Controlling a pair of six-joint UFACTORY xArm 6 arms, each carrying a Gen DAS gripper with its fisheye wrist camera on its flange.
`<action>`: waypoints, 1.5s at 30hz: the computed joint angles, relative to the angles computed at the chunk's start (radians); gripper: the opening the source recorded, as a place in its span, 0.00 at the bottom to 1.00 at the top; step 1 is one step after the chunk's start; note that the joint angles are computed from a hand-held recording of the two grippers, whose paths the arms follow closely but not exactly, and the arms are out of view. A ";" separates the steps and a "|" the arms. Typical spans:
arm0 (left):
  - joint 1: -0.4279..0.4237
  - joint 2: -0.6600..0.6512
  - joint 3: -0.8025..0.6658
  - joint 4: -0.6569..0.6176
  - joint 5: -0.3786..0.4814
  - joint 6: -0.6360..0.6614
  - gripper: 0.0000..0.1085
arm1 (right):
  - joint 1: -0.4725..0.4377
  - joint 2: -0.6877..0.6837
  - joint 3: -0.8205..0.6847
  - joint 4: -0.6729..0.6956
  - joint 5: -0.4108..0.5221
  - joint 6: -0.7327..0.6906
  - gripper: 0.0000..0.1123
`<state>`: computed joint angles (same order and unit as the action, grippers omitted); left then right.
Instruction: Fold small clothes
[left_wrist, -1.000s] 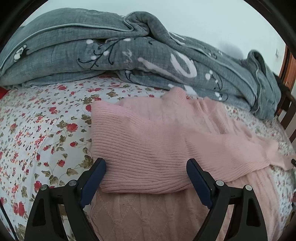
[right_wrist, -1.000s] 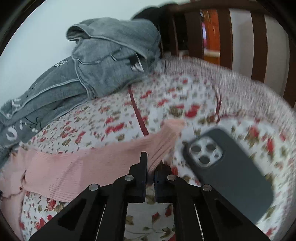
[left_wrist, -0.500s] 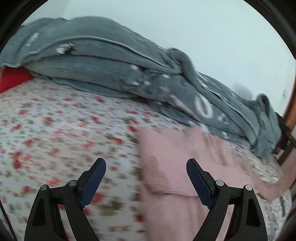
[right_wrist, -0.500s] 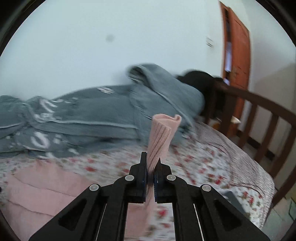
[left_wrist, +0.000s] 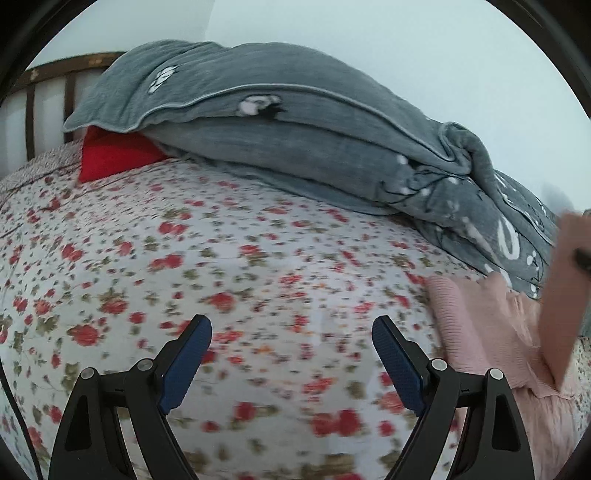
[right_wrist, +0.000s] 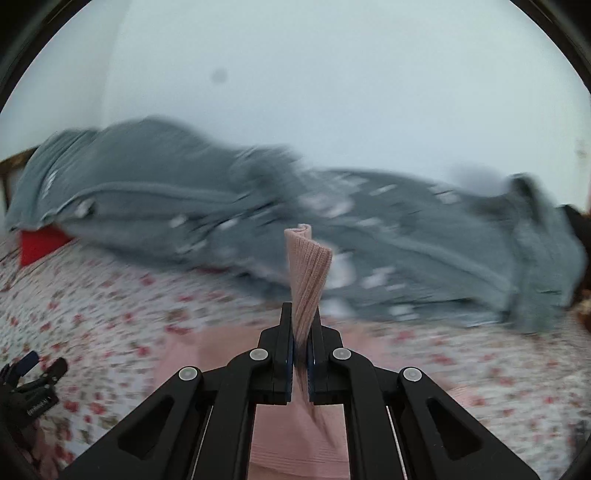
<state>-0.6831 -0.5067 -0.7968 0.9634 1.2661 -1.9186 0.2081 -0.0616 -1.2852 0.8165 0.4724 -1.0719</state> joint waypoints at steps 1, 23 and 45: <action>0.003 -0.028 0.025 0.003 -0.009 -0.002 0.81 | 0.037 0.008 0.023 -0.033 -0.016 0.025 0.05; 0.047 0.116 -0.082 0.086 -0.304 0.040 0.81 | -0.290 0.044 -0.009 0.171 0.241 -0.314 0.48; 0.198 0.387 -0.212 -0.022 -0.767 0.046 0.09 | -0.473 0.423 -0.359 0.059 0.413 -0.031 0.51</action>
